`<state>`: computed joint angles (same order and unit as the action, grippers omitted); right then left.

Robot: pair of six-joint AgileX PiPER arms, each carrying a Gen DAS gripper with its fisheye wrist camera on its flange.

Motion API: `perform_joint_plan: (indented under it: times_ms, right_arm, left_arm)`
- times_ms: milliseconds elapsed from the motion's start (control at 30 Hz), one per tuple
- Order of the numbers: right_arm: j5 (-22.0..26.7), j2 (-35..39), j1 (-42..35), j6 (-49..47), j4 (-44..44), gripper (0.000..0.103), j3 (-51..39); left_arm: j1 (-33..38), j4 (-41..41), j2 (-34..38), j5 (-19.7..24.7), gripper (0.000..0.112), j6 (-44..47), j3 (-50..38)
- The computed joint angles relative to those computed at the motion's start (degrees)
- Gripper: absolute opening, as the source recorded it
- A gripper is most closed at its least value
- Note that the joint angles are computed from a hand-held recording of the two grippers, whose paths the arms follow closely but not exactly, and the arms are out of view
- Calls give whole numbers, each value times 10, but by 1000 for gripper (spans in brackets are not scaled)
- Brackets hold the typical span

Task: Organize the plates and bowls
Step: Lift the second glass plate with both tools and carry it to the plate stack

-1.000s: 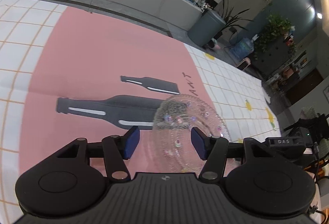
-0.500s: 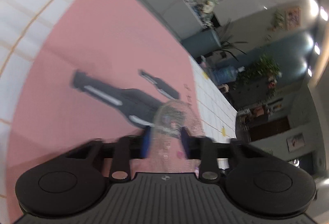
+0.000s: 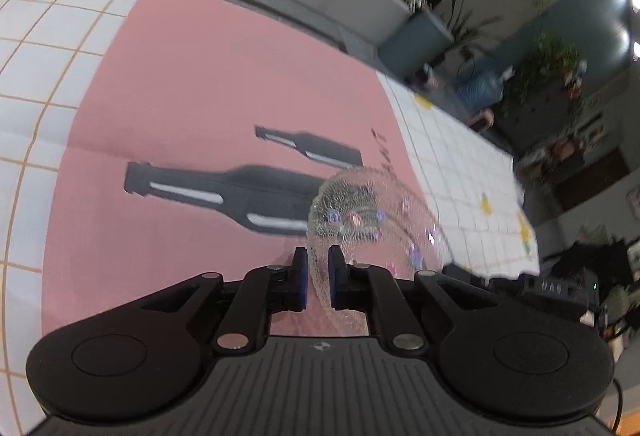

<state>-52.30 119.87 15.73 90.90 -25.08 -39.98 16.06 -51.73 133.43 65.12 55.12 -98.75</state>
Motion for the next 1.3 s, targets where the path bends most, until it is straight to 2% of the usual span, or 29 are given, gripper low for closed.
perform_joint_plan:
  times_ms: [133, 267, 367, 533, 700, 867, 967, 1100, 1200, 1300]
  right_arm:
    - [-14, -22, -2, -18, 17, 4, 25]
    - [-80, -35, -6, -7, 20, 7, 58]
    - [-83, -64, 7, -2, 35, 6, 85]
    - [-24, -155, 68, -36, 135, 6, 136]
    - [-34, -220, 124, -38, 214, 6, 195]
    - [42, -300, 188, -62, 294, 6, 226]
    - [62, -348, 242, -95, 374, 6, 255]
    - [90, -414, 335, -188, 534, 7, 283]
    - [81, -437, 400, -221, 624, 10, 302]
    - [52, -441, 481, -223, 706, 10, 327]
  left_arm:
    - [-7, 11, -39, -13, 14, 17, 48]
    - [-7, 21, -64, -5, 17, 2, 59]
    - [-9, 19, -101, -15, 17, 11, 90]
    - [-15, 13, -174, -28, 17, 33, 157]
    - [-9, 19, -239, -20, 17, 28, 207]
    - [5, 28, -295, 13, 16, 29, 249]
    - [8, 31, -328, 20, 17, 38, 286]
    - [11, 29, -356, 27, 16, 40, 332]
    - [12, 35, -383, 32, 16, 51, 366]
    - [15, 30, -399, 40, 17, 59, 389]
